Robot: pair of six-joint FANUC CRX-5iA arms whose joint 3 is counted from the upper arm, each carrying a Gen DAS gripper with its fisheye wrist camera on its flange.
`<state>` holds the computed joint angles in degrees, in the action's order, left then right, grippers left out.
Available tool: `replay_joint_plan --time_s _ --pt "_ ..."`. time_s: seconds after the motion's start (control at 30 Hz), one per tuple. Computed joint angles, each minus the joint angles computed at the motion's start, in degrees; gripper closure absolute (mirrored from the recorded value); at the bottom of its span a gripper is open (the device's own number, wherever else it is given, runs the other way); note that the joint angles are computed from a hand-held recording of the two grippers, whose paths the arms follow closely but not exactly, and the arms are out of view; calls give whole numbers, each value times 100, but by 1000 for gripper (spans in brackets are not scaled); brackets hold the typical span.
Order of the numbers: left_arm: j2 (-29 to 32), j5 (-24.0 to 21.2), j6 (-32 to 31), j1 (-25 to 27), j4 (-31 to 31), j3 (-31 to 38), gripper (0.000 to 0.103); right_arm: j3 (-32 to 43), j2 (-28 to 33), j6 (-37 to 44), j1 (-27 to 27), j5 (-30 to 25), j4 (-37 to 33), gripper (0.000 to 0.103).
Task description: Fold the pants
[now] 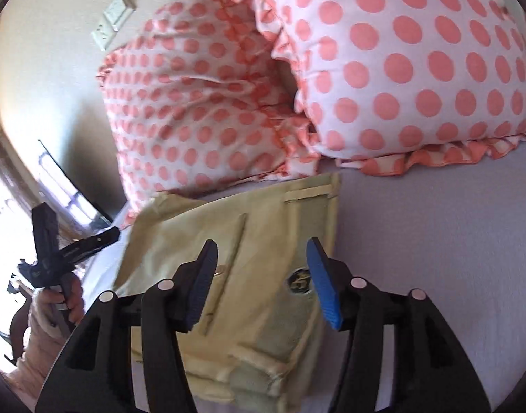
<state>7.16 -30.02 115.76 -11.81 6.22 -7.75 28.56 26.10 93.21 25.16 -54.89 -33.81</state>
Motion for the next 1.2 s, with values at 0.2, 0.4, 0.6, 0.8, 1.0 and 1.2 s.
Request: replay_joint_plan --time_s 0.2,0.4,0.6,0.8,1.0,1.2 --pt "901 -982 -227 -264 381 732 45 535 578 -1033 265 -790 555 20" --pt "270 -1619 1678 -944 -1710 867 18 -1137 -675 -1834 1122 144 2463 1" --pt "-9 -2946 2954 -2104 -3262 1026 2 -3003 -1661 -3062 2093 819 4333 1" --pt "162 -3124 3096 -2309 -3188 1017 3 -3168 -1566 -3567 2383 602 4610 1" --pt "292 -3225 3242 -2382 -3251 1047 2 -3331 -1506 -4094 2580 536 5180 1" --pt "237 -3120 3483 -2519 -3544 957 2 -3436 -1542 -4298 2602 624 5321 1"
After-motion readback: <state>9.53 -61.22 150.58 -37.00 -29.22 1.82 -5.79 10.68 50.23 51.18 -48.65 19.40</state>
